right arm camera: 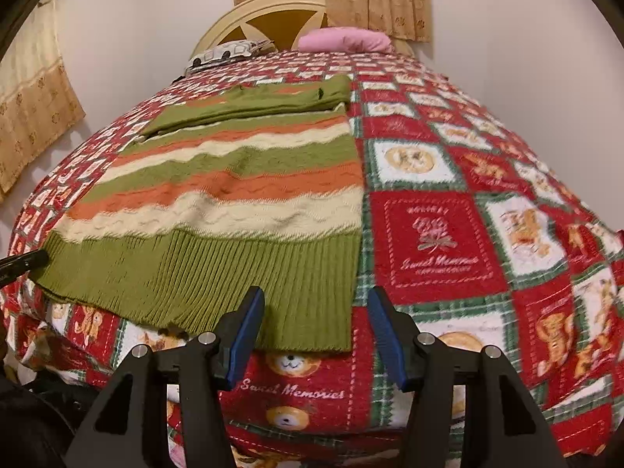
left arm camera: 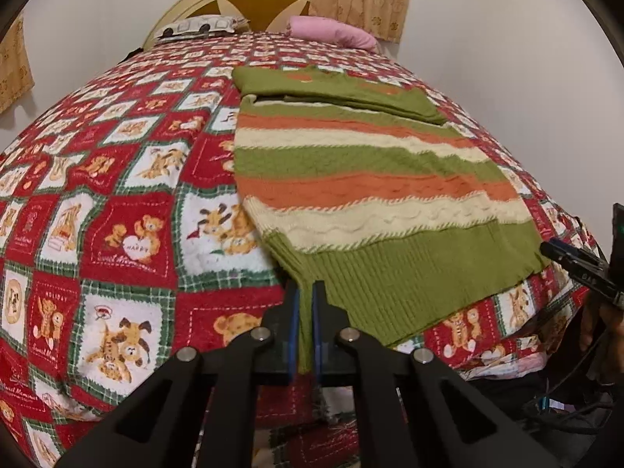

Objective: Fold small clothes
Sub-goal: 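Grasp the striped hem edge of the sweater with the right tool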

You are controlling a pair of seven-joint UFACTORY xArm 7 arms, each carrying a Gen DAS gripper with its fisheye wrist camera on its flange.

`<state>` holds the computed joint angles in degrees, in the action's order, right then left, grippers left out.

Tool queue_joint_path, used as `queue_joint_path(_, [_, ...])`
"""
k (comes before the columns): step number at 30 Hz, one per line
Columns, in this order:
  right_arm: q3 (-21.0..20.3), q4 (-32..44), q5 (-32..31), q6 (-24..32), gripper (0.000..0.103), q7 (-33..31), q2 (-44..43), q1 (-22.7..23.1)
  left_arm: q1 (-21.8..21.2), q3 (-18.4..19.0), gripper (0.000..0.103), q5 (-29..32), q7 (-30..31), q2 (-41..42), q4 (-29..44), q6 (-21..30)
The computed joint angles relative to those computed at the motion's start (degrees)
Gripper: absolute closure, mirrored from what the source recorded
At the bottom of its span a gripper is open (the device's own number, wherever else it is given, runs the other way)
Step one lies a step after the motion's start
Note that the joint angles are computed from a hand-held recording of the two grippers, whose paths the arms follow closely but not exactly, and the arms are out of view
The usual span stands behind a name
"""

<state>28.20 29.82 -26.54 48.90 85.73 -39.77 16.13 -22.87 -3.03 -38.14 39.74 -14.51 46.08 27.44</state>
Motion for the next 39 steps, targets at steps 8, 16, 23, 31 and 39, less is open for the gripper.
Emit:
queue_joint_path(8, [-0.3,-1.2,0.2,-3.8,0.071,-0.7,-0.1,0.6,0.9,-1.5,0.095,3.6,-3.1,1.6,-0.6,-1.4])
queue_joint_path(16, [-1.1,-3.8,3.0,-6.6,0.084,-0.9,-3.1,1.6,1.0,-0.3,0.086,3.7,-3.5,1.1,-0.6,0.4])
queue_joint_path(23, [0.8,-3.6,2.4,-7.1,0.092,-1.8,-3.0,0.3,0.5,-0.1,0.097,1.9,-0.3,0.9,-0.7,1.6])
queue_joint_path(31, [2.7,-4.5,0.3,-7.7,0.098,-0.7,-9.4,-1.4,0.8,1.1,0.098,-0.9,3.5,-0.6,0.5,-0.6])
queue_joint_path(39, [3.2,-2.9,-2.2,-9.8,0.099,-1.4,-12.5,-6.4,1.2,1.7,0.098,-5.1,7.2,2.3,5.6,3.9])
